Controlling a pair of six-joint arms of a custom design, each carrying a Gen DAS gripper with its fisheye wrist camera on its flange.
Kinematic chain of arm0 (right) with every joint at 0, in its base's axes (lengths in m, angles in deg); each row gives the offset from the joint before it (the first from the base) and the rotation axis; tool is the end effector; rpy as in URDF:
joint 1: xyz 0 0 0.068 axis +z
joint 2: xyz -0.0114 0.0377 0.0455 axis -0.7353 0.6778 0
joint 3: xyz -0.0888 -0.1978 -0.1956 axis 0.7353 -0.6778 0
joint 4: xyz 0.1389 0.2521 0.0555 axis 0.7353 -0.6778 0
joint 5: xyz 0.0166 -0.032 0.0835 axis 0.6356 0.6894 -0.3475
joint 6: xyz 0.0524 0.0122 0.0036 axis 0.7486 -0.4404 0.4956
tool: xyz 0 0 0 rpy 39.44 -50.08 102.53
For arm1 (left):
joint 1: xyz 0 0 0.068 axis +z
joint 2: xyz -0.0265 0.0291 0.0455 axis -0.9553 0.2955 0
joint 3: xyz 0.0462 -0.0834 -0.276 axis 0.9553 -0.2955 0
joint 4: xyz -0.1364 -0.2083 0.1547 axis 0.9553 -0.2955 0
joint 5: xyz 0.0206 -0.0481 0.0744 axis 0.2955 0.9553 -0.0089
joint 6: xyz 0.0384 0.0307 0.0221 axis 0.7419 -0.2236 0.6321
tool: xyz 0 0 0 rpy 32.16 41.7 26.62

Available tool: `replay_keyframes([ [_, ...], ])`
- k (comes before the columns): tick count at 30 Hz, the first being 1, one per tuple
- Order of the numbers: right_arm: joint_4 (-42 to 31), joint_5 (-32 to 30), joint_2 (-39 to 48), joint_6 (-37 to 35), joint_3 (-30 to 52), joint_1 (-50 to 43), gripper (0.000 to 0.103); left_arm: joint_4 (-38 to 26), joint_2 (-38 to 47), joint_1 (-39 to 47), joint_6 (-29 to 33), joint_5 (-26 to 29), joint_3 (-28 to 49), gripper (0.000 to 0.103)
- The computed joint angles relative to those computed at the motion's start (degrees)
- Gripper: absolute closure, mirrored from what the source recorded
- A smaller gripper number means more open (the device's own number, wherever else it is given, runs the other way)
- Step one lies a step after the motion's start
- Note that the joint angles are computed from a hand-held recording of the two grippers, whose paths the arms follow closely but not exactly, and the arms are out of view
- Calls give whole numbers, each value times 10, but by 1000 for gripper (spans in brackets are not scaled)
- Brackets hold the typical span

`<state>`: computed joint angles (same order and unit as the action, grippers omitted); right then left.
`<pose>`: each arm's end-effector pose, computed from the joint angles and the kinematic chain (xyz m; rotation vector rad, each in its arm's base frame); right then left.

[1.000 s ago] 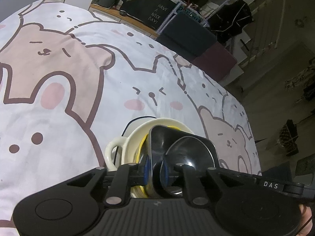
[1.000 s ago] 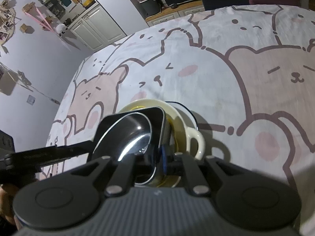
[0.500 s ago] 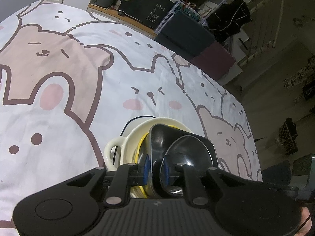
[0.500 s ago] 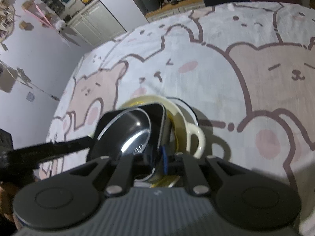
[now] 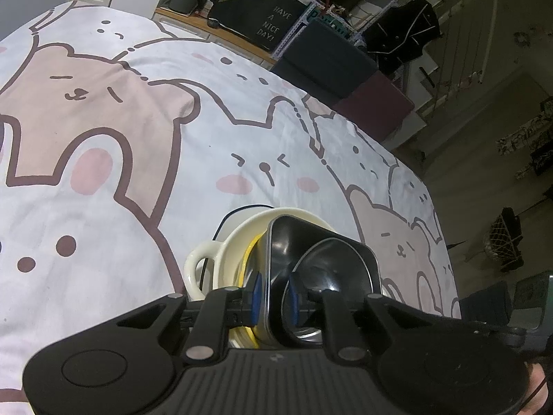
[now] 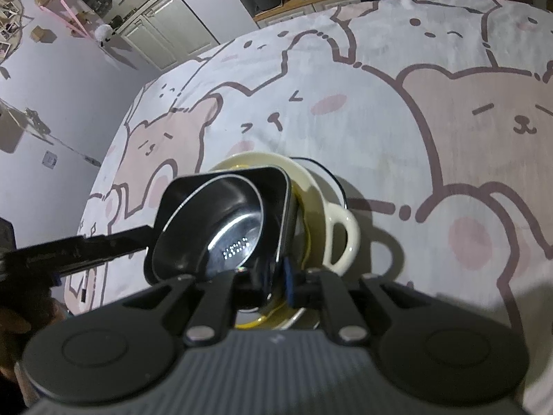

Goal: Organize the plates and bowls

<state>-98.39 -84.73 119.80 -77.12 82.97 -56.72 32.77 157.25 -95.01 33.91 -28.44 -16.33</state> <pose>0.2525 -0.0256 0.1696 0.2768 2.6364 0.6220 0.2690 -0.1245 0.1831 0.1241 2.5558 -0.8184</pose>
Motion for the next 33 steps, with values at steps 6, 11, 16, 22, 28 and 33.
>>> replay_keyframes([
  [6, 0, -11, -6, 2, 3, -11, 88, -7, -3, 2, 7, -1, 1, 81],
  [11, 4, -8, -18, 2, 1, -14, 64, -23, -4, 1, 24, -11, 9, 73],
  [16, 4, -5, -37, 4, 1, -19, 48, -40, -19, -7, 38, -33, 14, 44],
  [22, 5, 24, -103, 2, -10, -18, 17, -47, -72, -26, 57, -78, 5, 5],
  [28, 1, 68, -188, -8, -22, -9, 0, -63, -139, -47, 71, -134, -6, 0],
  [33, -19, 108, -280, -16, -42, 5, 0, -101, -198, -62, 80, -151, -6, 0],
])
